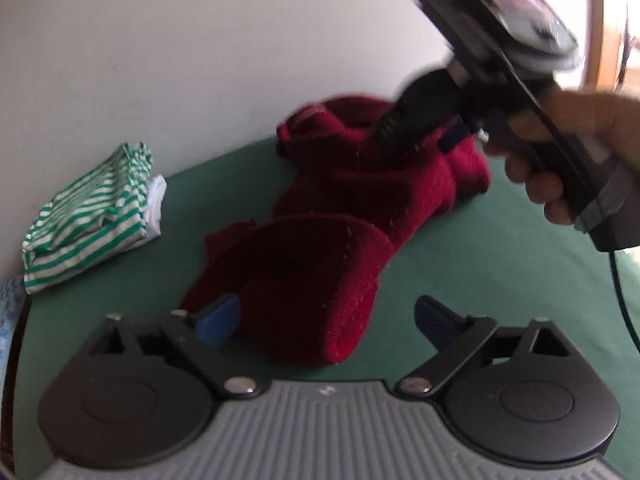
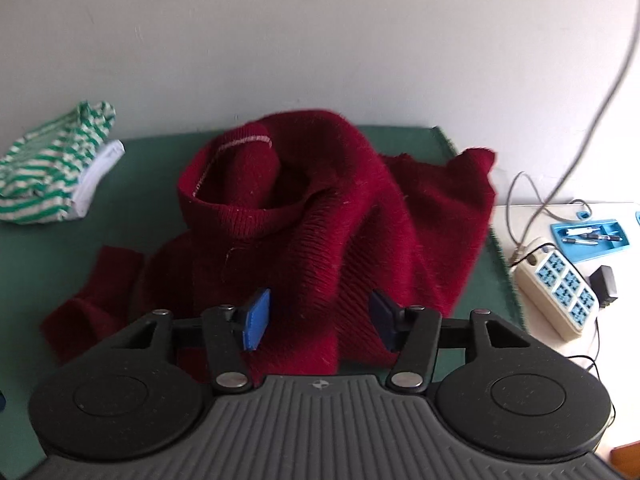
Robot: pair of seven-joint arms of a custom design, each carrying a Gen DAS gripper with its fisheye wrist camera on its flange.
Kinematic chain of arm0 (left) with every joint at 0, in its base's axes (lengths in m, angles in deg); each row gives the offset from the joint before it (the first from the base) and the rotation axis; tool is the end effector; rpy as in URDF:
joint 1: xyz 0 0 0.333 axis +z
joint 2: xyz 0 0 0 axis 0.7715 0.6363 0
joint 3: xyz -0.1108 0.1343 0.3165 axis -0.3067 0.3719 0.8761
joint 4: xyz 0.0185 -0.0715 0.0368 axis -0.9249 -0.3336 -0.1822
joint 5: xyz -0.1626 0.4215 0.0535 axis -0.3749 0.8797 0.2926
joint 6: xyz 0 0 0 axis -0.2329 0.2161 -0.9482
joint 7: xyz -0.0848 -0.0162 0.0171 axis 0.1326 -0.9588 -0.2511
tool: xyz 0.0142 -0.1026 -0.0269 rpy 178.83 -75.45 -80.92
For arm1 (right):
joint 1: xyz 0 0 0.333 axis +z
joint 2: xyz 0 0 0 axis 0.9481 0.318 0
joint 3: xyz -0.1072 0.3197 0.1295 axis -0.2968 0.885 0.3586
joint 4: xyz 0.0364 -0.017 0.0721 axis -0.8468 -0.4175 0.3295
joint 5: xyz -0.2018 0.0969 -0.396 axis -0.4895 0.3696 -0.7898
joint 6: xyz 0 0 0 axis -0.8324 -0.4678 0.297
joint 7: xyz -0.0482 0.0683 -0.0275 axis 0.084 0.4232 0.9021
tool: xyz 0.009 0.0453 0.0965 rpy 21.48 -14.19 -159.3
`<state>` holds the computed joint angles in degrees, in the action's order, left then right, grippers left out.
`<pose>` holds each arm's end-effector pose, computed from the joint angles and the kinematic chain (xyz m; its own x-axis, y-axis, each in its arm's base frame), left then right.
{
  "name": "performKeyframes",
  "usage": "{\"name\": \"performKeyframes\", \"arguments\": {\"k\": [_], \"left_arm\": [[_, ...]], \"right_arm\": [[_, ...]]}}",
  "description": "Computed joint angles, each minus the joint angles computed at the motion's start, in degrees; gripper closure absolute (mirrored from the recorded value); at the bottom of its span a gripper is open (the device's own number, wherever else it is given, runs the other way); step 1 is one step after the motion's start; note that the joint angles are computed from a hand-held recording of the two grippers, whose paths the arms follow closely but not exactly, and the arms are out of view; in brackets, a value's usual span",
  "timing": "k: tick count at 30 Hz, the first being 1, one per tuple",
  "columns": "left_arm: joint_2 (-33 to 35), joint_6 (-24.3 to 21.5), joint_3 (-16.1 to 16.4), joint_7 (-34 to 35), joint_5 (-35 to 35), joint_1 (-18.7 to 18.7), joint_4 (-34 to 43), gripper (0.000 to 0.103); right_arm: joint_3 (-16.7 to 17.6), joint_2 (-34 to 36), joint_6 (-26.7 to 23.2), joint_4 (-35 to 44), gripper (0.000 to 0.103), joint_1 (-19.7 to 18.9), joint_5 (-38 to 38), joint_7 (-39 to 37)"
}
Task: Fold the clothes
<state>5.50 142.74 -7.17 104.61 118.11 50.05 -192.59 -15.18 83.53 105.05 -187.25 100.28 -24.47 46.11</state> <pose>0.4036 -0.2700 0.4378 -0.0352 -0.9842 -0.1735 -0.6964 0.1487 -0.7021 0.5886 0.4197 0.4511 0.3323 -0.9431 -0.0065 -0.7363 -0.2551 -0.6267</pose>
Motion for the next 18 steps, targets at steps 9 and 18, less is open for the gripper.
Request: {"name": "performKeyframes", "arguments": {"k": [9, 18], "left_arm": [[7.2, -3.8, 4.4, -5.4, 2.0, -2.2, 4.6, 0.098], [-12.0, -1.9, 7.5, 0.3, -4.2, -2.9, -2.8, 0.098]], "right_arm": [[-1.5, -3.1, 5.7, -4.1, 0.09, 1.3, -7.4, 5.1], [3.3, -14.1, 10.5, -12.8, 0.094, -3.9, 12.2, -7.9]]}}
